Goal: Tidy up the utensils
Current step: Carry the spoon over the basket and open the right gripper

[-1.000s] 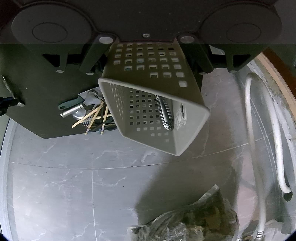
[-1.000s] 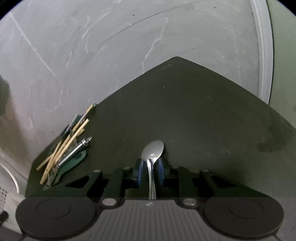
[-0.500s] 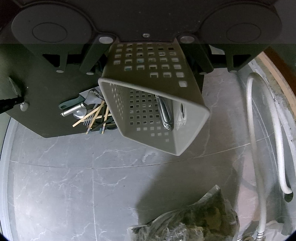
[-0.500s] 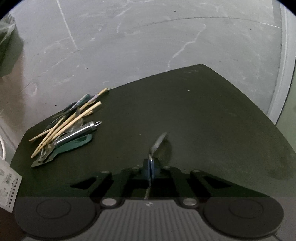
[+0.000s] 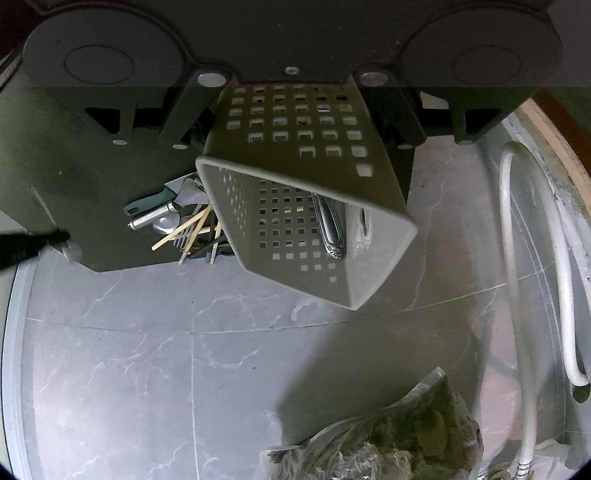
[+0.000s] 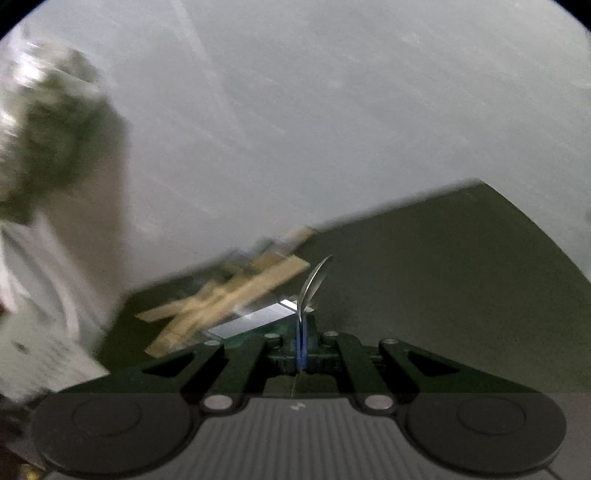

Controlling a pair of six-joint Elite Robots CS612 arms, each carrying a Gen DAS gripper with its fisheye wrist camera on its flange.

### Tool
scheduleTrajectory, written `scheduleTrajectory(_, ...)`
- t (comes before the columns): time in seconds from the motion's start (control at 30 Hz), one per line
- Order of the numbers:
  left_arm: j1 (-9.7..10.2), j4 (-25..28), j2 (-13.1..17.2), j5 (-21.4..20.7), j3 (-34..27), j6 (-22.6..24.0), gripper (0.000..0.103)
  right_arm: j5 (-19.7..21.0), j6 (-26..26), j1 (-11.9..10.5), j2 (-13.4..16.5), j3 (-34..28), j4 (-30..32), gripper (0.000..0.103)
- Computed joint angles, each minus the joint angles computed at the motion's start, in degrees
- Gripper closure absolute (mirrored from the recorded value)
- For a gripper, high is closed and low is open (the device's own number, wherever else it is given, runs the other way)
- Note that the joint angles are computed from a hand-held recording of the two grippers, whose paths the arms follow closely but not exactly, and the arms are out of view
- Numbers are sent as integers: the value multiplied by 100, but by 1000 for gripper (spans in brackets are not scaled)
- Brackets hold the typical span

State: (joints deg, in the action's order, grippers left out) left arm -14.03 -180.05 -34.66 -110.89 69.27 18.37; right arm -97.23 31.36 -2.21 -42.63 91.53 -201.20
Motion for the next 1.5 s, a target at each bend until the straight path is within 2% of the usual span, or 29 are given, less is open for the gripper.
scheduleTrajectory(0.2,11,62,15,-122,-36,89,26,1192,-566,49,284,-857,-897,102)
scheduleTrajectory(0.37,20,149,-5,-311,-19,237,26,2179,-351,129,773,-1949,-1511,102)
scheduleTrajectory(0.43,20,194,-14,-382,-13,307,26,2489,-285,170,993,-2383,-1576,102)
scheduleTrajectory(0.53,16,235,-28,-465,2,410,26,2796,-453,246,1264,-2877,-1429,102)
scheduleTrajectory(0.63,15,236,-32,-472,8,415,26,2709,-770,331,1392,-3028,-1145,102)
scheduleTrajectory(0.8,18,228,-28,-470,0,378,26,2324,-1326,438,1367,-2822,-717,102)
scheduleTrajectory(1.0,9,227,-16,-456,-17,368,26,2112,-2023,491,1265,-2459,-708,102)
scheduleTrajectory(1.4,6,235,-17,-452,-20,370,26,1952,-2950,575,1195,-2238,-726,101)
scheduleTrajectory(1.5,6,236,-17,-452,-20,370,26,1949,-3065,579,1171,-2195,-665,97)
